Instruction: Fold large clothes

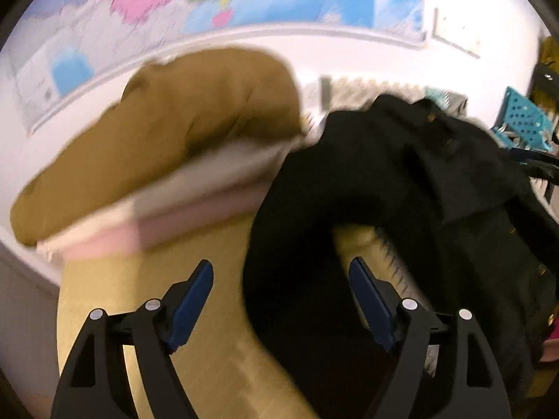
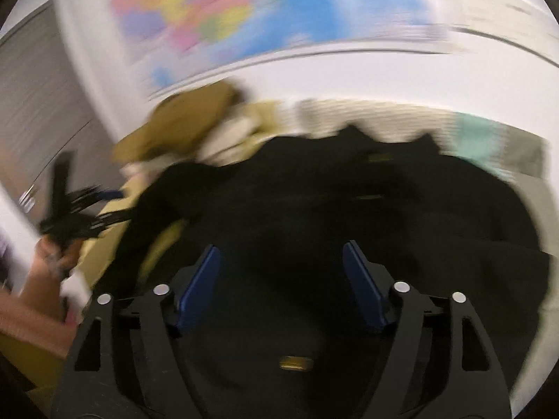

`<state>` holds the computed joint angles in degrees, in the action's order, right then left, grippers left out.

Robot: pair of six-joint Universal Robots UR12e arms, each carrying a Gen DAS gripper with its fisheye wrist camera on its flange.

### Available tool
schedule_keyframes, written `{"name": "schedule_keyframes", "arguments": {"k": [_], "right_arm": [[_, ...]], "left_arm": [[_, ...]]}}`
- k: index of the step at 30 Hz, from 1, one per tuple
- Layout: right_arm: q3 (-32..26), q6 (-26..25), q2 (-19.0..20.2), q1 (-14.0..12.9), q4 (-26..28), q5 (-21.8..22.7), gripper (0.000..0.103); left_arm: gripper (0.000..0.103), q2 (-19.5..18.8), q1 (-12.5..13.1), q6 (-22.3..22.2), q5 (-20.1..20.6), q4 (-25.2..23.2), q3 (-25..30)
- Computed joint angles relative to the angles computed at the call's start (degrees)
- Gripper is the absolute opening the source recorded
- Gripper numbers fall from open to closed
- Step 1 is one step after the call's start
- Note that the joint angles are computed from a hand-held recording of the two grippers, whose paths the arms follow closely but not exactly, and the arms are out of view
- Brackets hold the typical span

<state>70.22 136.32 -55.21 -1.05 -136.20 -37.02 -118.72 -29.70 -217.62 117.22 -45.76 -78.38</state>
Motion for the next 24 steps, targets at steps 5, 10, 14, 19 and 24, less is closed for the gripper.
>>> {"name": "schedule_keyframes", "arguments": {"k": [5,10,14,19,24], "right_arm": [[2.63,-10.54,-1.80,3.77,6.43,-2.34,0.073],[1.23,-13.37,-1.38,5.86,14.31,-1.22,0.074],[1.53,-18.51,-2.17,6.83,21.01,0.07,0.075],[2.29,-30.12,-3.36,9.00,32.38,0.00,0.086],[3.11,-34.39,-3.49,12.08,35.43,-4.39,0.074]], "left_arm": [[0.074,0.66,0.96,-1.37,-3.52,1.50,-3.59],[0.008,1.84,2.00,0.03,-7.67,10.36,-7.26],[0.003,4.19,1.92,-0.13,-4.16,14.18,-9.26],[0.004,6.59,1.45,3.77,-1.66,16.62,-10.67],[0.004,5.57,1.55,5.04,-2.76,11.73,-8.07]]}}
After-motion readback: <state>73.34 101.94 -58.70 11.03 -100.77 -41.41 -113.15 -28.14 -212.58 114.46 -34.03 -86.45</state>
